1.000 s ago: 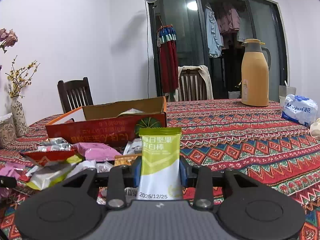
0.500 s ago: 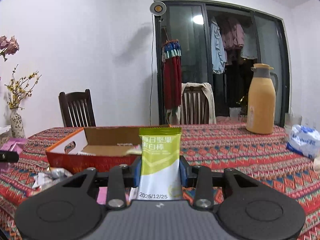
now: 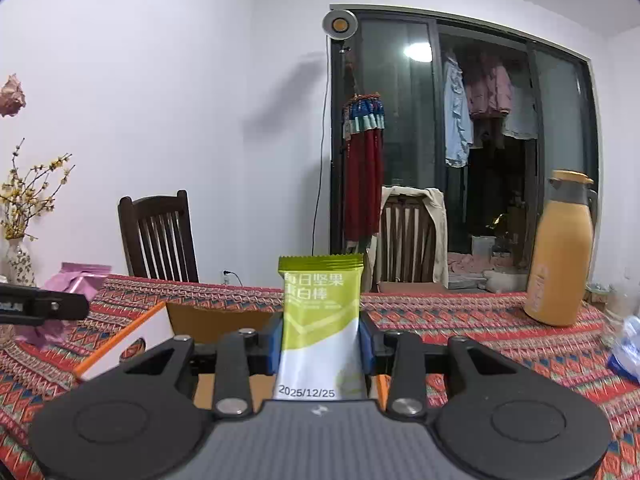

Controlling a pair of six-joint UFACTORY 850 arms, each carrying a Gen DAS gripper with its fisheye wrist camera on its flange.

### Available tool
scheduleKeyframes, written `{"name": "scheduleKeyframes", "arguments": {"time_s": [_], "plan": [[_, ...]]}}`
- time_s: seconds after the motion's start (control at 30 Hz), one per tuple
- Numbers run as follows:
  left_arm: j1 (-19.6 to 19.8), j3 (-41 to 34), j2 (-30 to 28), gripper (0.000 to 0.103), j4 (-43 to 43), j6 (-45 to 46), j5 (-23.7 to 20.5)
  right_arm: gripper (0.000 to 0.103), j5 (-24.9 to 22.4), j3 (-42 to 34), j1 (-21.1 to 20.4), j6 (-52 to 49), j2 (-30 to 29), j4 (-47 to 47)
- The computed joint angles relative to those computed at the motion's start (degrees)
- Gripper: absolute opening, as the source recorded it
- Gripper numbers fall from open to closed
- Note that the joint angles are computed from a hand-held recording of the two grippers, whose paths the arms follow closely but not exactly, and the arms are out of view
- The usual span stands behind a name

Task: Organize snacks
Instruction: 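Carry both held packets over the open cardboard box, then open both tools to drop the packets into the box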

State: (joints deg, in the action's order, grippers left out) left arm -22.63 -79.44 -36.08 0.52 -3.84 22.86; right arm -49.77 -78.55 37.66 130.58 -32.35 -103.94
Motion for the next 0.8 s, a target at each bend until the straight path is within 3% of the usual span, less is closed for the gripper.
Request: {"name": "scheduleKeyframes", "arguments": {"time_s": [0.17,0.33,0.43,0.53,0.67,0.8], "plan": [[-0.3,-9.3,-5.7,0.063,-4.6,3.0,-3.6,0.036,4.5,-8.3,-2.8,-6.2,-4.6,2.2],[-0.7,-18.3,-12.3,0.063,-16.4,12.6,-5.3,0.036,8.4,-16.1,-5.6,-11.4,-10.0,5.4],[-0.5,-21.3,-15.5,0.063,-19.8,15.3,-5.9,0.036,9.7,-17.4,-6.5,-9.5,-12.1,4.1],[-0.3,-25.3,-18.3,0.063,-25.9,22.2,-10.2,0.036,12.0,-18.1,-7.2,-9.0,-13.7,4.2],[-0.3,-26.1,-19.3,0.063,-29.1,26.3,-11.0,0.036,14.2,-18.6,-7.8,-9.5,-14.7,5.9],[-0.3,-25.6,-19.2,0.063,-27.1,24.3,-10.4,0.036,14.8,-18.9,-7.8,-10.4,-15.1,6.7]]}}
